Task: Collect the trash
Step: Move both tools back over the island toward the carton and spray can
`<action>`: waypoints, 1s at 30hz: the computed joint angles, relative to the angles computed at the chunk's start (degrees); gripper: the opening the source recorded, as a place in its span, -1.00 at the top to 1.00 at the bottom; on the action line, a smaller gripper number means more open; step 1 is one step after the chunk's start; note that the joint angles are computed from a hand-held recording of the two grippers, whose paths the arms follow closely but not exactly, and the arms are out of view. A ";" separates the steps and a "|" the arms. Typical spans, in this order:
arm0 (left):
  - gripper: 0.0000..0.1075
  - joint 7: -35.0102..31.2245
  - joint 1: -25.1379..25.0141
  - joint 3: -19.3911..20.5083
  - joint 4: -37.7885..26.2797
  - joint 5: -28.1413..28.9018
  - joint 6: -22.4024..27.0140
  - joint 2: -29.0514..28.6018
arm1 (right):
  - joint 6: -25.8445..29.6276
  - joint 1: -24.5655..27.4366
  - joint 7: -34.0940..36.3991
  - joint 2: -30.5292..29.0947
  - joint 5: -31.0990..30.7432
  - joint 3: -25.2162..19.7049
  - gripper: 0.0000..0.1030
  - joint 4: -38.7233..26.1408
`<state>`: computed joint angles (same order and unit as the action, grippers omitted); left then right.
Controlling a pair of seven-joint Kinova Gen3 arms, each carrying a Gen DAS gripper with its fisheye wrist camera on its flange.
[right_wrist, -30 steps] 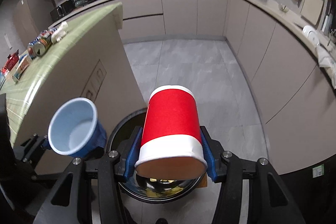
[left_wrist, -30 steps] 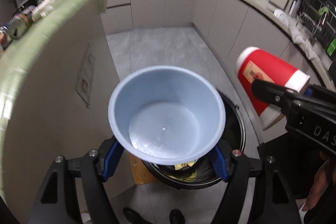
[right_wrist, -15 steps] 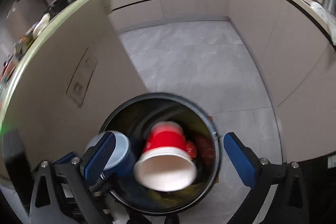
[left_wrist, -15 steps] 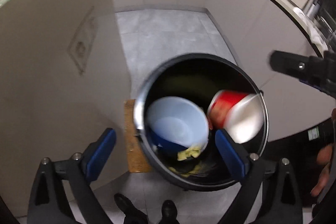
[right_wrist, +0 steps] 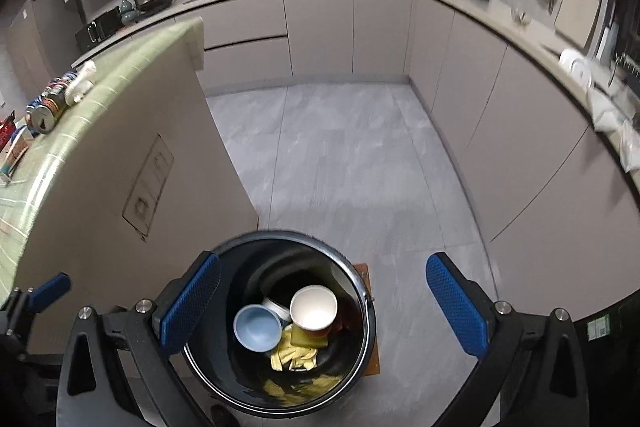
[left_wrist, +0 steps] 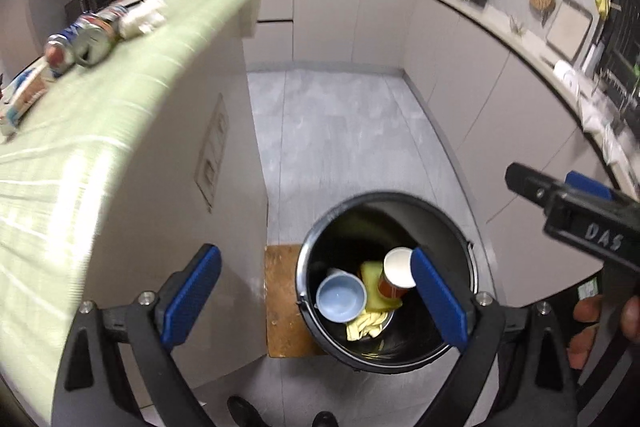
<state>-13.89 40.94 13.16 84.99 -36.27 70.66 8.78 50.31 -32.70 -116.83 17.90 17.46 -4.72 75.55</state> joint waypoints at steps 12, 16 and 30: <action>-0.79 7.46 -0.74 3.44 2.06 -6.99 9.54 -6.67 | 3.50 -3.33 5.40 0.52 -3.21 -2.61 -1.00 -8.32; -0.79 9.05 -2.75 4.75 3.70 -7.84 13.06 -9.60 | 3.10 -5.10 6.43 1.04 -4.23 -3.04 -1.00 -10.33; -0.79 5.62 -14.95 6.45 10.83 -7.17 16.07 -21.57 | 7.76 -15.05 9.22 9.28 -3.75 -1.85 -1.00 -27.10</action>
